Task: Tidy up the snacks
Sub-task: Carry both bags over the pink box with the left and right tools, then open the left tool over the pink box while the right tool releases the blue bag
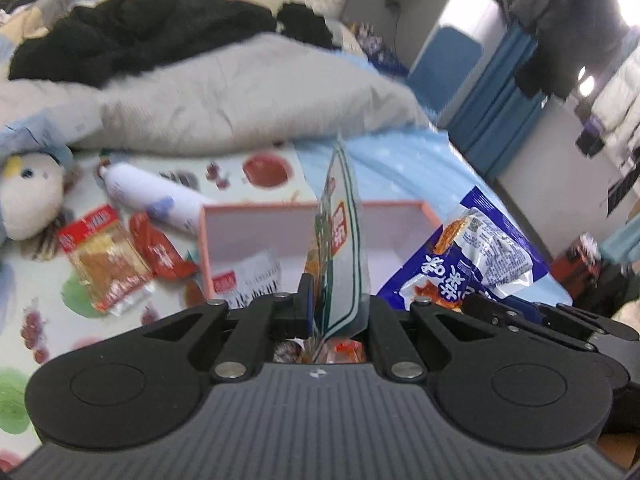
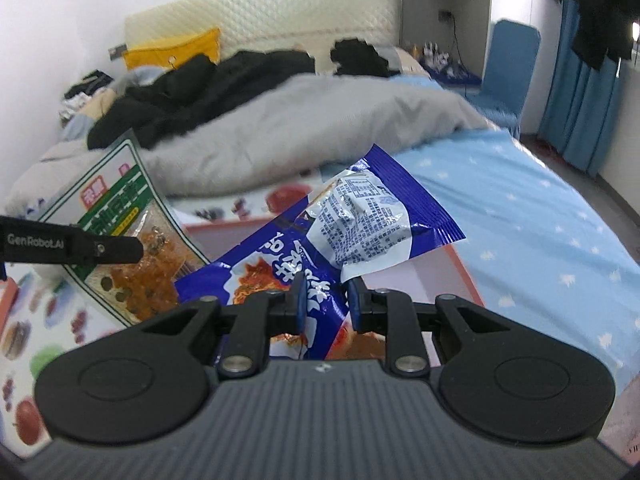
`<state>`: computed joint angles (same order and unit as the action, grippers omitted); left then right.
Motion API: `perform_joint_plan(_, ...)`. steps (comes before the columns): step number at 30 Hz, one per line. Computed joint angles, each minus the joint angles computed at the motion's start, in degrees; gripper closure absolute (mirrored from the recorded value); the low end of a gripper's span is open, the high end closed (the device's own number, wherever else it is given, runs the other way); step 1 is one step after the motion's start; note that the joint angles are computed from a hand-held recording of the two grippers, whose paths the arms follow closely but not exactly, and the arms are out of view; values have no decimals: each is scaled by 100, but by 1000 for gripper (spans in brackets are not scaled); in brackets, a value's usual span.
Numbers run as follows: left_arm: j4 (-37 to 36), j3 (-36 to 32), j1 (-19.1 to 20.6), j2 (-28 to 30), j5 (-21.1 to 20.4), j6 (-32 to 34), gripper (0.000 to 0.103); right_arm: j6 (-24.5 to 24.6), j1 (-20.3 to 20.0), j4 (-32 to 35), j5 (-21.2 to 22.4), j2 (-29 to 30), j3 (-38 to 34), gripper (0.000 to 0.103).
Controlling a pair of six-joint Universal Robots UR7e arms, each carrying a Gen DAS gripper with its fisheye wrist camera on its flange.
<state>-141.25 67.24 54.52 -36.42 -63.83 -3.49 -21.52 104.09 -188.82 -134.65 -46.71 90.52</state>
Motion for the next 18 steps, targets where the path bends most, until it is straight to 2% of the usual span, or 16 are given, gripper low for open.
perform_joint_plan(6,468,-249,76,315,13,-122,97,332,-245,258,77,-81,213,79)
perform_joint_plan(12,624,-273,114,356,60,-249,97,485,-295,340,200,-94,323,79)
perform_joint_plan(15,758,-312,97,321,67,-173,93,567,-280,337,132,-77,294,71)
perform_joint_plan(16,780,-305,90,299,88,-182,83,557,-265,352,87,-74,282,67)
perform_joint_plan(17,775,-274,73,257,113,-197,65,565,-251,381,63,-85,276,67)
perform_joint_plan(18,669,-199,60,207,127,-146,57,596,-241,418,86,-117,285,60)
